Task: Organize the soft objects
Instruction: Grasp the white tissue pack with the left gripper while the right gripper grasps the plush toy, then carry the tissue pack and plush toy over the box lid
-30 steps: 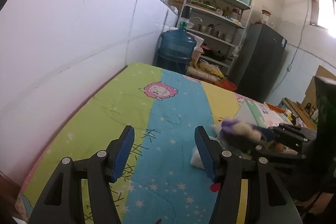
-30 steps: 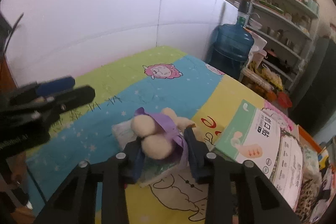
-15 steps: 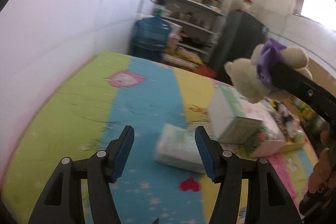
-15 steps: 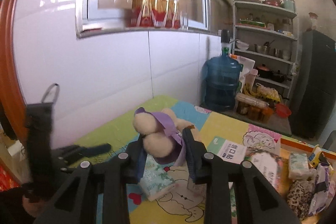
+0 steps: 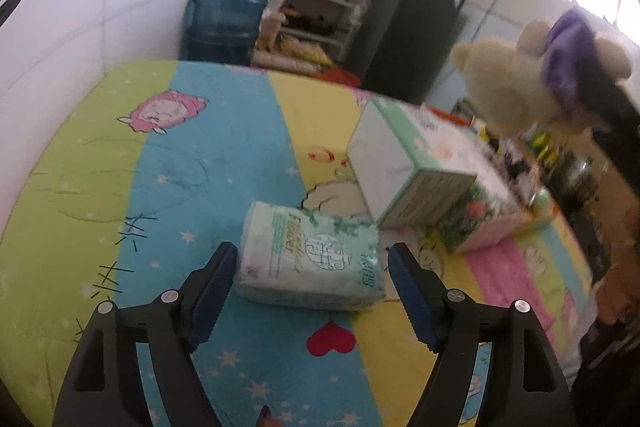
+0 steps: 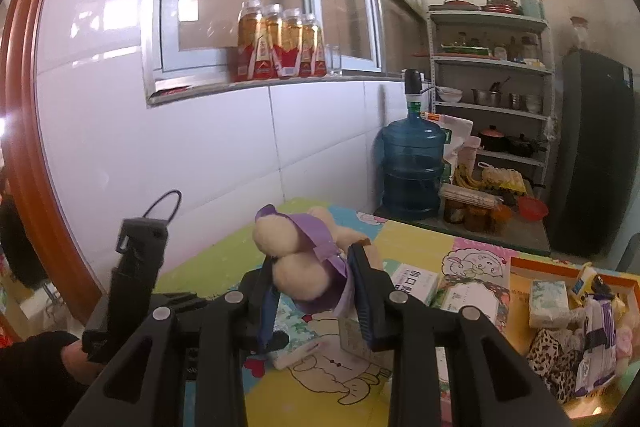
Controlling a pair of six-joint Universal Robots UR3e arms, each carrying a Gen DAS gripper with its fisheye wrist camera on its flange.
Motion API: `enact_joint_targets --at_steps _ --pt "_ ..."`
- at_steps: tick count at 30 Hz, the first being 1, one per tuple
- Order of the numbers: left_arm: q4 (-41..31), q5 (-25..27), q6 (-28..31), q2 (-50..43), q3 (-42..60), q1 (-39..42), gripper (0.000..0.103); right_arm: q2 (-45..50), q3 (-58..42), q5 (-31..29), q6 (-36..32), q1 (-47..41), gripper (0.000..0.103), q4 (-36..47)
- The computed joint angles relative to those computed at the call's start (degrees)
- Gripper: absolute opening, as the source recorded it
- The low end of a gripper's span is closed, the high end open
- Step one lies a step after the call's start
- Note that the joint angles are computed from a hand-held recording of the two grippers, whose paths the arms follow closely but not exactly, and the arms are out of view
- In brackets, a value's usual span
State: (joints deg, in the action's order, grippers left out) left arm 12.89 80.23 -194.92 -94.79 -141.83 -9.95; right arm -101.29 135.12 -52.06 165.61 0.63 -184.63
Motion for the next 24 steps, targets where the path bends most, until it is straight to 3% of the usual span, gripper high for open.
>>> enact_joint_targets --at_steps 9,17,24 --pt "-4.83 2.32 -1.63 -1.77 3.45 -1.43 0.078 -1.77 2.72 3.16 -0.57 -3.70 0.033 -0.05" --pt "-1.43 4.11 -4.45 -2.00 2.86 -3.41 0.057 -2.78 4.41 5.16 -1.10 -5.63 0.033 0.70" --pt "1.63 10.04 -6.99 -1.65 2.96 -8.99 0.056 -3.77 5.17 6.29 -1.71 -7.12 0.033 2.33"
